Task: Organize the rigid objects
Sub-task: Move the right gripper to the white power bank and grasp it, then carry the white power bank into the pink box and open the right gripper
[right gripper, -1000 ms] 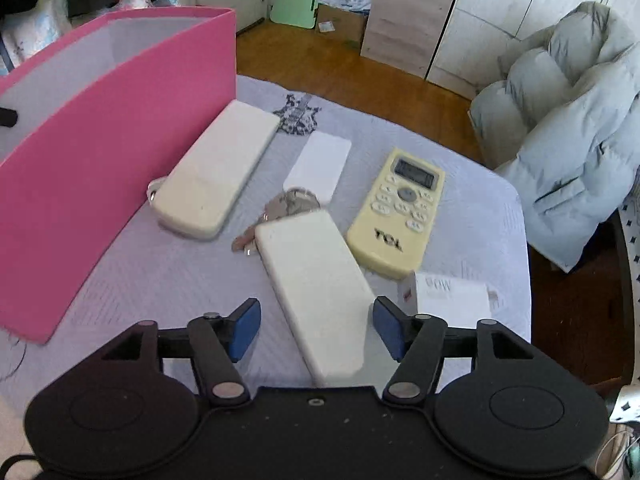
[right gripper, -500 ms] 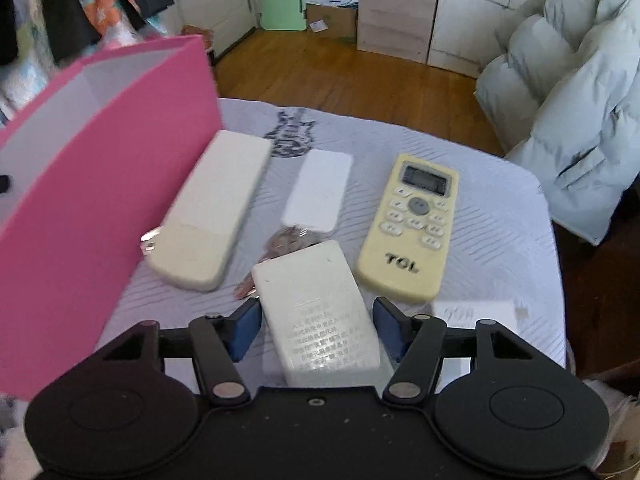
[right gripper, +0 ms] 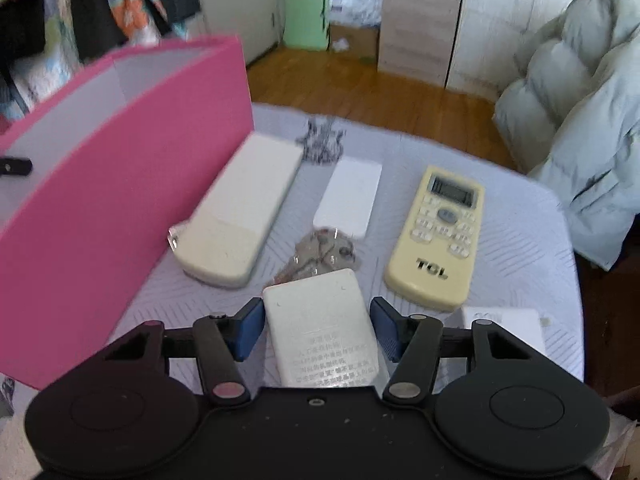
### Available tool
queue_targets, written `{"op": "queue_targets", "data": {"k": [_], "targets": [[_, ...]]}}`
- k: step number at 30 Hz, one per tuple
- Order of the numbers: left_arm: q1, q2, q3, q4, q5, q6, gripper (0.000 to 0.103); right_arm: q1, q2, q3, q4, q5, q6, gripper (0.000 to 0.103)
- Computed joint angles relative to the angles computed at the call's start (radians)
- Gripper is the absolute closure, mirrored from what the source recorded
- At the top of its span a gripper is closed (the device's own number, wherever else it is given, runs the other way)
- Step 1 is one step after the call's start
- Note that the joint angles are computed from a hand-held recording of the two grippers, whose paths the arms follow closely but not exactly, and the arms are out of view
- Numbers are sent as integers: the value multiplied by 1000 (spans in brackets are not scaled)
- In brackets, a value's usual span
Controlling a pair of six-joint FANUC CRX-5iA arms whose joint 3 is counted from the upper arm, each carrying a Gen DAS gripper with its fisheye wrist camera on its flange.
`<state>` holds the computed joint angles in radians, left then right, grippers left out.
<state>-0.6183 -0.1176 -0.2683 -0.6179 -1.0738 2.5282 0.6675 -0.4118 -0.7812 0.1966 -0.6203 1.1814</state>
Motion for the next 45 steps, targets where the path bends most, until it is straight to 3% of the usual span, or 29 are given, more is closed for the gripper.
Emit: {"op": "queue_targets", "data": {"k": [7,15,24,30,33,36,42,45], "targets": [[8,-20,-18,-6,14,21,94,63,-186,-102,198,-17,-319,42],[-17,3,2,-26,-8,37,93,174,-333,-169,405,-64,-497,43],[-23,4,4,-28,-12,38,93,208,-352,-213,638,-1,-657,45],[-22,3,2,-27,-11,44,93,230,-344,-185,605,15,-644,45],[-23,2,1,-27,-10,47,94,242,-357,-191,685,38,-678,45],[-24,5,4,-29,-12,42,94,242,-349,-154,684,74,-598,45],[-23,5,5,-25,-6,52,94,229,-250,-18,514,206,-347,45],[-18,-1,1,-22,-2,52,94,228,-155,53,370,260,-215,45]]}}
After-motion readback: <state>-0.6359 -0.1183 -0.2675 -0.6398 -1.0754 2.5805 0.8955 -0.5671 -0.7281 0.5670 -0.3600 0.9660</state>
